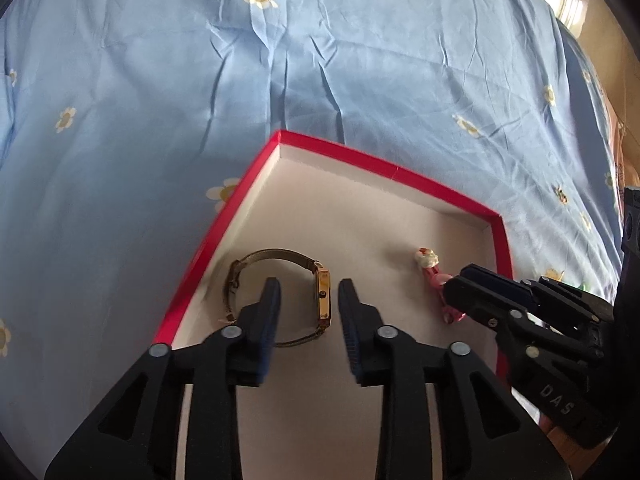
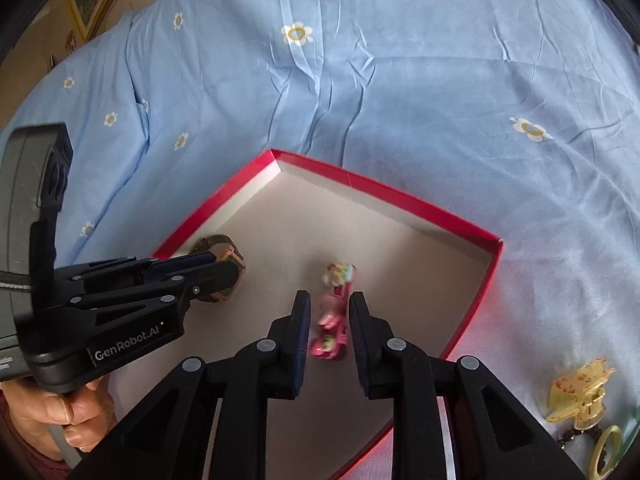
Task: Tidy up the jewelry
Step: 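Carry both items into the red box and open both tools, then grasp the yellow hair claw with the left tool while the right grasps green hair ties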
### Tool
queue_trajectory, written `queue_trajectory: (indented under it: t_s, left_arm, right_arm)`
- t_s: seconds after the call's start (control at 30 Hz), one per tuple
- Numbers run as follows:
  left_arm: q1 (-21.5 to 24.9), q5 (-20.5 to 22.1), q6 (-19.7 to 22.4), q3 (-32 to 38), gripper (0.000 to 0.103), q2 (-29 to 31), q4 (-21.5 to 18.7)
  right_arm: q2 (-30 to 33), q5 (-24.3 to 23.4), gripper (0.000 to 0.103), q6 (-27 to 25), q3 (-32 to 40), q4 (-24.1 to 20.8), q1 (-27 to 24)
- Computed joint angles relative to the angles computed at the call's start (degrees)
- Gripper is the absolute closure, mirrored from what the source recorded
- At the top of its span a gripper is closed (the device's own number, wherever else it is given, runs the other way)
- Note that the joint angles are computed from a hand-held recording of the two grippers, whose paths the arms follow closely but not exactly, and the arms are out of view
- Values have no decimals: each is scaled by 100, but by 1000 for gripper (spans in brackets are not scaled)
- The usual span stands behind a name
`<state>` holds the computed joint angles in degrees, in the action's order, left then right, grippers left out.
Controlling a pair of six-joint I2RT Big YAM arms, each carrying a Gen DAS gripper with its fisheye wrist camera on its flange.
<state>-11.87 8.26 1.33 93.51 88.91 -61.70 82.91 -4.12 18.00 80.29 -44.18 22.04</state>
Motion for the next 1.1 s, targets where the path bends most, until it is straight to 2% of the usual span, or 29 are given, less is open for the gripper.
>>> queue_trajectory:
  t_s: [0.17, 0.2, 0.27, 0.43, 0.5, 0.63, 0.77, 0.8, 0.93, 1.03, 1.1]
  left_arm:
    - [37, -10, -147, -246, 44, -410, 97]
    - [36, 20, -173, -302, 42, -492, 99]
    - [21, 93, -246, -381, 25, -628, 53]
    - [-129, 250, -327, -592, 9, -960, 9]
    - [-281, 200, -317, -650, 7, -1071, -57]
    - [-558, 219, -359, -740, 5, -1234, -135]
    - [-957, -281, -568, -1005, 5, -1470, 255]
    - [-1058, -321, -583, -1070, 5, -1507, 362]
    - [-1317, -342, -579, -1059, 5, -1451, 385]
    - [-1551, -539, -506, -1113, 5, -1445, 543]
    - [-1726, -688, -252, -1040, 5, -1337, 461]
  right_arm:
    - [-408, -41, 80, 201, -222, 135, -58]
    - [-530, -50, 77, 246, -305, 159, -76]
    - [-786, -51, 69, 355, -482, 174, -114]
    - [-1434, 63, 64, 522, -957, 124, -240]
    - [-1679, 95, 59, 638, -1135, 63, -337]
    - [-2240, 162, 59, 798, -1563, -79, -584]
    - [-2662, 263, 58, 823, -1841, -280, -828]
    - [-2752, 296, 57, 824, -1894, -325, -885]
    - [-3091, 321, 56, 795, -2103, -449, -1170]
    - [-3279, 291, 55, 775, -2238, -511, -1408]
    - [-3319, 262, 55, 736, -2281, -548, -1547]
